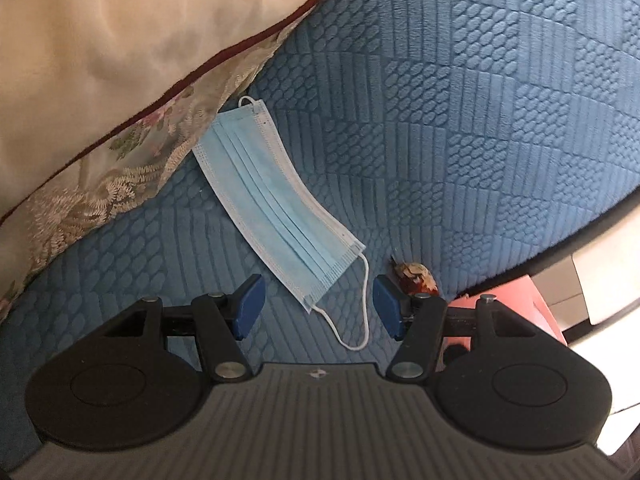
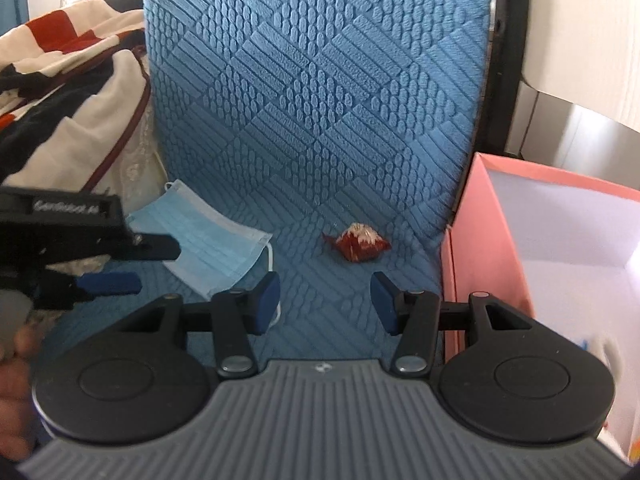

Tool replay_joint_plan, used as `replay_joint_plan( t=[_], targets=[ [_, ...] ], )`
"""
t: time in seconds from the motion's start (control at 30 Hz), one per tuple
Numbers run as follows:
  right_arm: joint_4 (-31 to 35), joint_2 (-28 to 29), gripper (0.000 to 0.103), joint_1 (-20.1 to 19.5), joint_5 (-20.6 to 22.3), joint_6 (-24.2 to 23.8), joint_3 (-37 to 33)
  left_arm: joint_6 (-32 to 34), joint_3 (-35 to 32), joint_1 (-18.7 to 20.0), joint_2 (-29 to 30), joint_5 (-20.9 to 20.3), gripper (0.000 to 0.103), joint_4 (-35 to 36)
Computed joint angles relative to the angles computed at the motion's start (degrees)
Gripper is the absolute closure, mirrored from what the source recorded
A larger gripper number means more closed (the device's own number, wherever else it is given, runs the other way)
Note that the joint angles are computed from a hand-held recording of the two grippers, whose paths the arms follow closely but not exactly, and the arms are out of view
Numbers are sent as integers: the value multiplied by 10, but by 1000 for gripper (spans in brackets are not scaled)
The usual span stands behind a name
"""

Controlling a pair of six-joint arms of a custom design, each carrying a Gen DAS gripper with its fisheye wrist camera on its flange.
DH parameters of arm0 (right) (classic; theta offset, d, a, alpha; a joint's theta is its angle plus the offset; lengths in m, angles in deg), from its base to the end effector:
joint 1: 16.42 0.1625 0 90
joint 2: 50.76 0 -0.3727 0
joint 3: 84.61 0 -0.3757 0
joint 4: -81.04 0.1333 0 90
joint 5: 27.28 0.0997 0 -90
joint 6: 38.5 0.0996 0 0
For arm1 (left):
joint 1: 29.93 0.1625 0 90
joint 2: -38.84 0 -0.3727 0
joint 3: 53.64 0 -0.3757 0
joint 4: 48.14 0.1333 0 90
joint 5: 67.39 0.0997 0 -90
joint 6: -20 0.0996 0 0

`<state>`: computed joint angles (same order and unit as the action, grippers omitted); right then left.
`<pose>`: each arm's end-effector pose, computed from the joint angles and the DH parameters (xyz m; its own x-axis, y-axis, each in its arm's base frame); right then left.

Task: Organize soft objects
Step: 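Approach the blue face mask with the left gripper while the right approaches the red wrapper, then grasp the red candy wrapper with the right gripper while the left grasps the mask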

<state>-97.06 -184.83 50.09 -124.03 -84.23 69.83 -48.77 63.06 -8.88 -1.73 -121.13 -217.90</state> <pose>0.0229 -0.2523 0.3543 -0.7137 0.0971 0.6937 -0.5157 0.5975 -0.6141 -0.3768 -0.3510 -0.0337 -0.9857 -0.0665 -0.1547 0.0347 0.8187 -0.5731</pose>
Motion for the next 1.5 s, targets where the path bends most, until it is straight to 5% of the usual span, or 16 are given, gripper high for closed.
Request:
replay_joint_plan(
  t=[0.2, 0.67, 1.03, 1.3, 1.5],
  targets=[
    [-74, 148, 50, 43, -53, 22, -65, -6, -27, 14, 13, 0, 38, 24],
    [-40, 273, 51, 7, -81, 66, -177, -17, -75, 48, 48, -10, 39, 51],
    [-38, 281, 49, -9, -66, 40, -176, -54, -72, 65, 44, -14, 39, 57],
    [-31, 277, 63, 13, -91, 19, -165, -65, -66, 64, 42, -15, 39, 47],
    [-34, 232, 63, 15, -35, -3, -134, -80, -59, 65, 39, -19, 39, 27]
  ],
)
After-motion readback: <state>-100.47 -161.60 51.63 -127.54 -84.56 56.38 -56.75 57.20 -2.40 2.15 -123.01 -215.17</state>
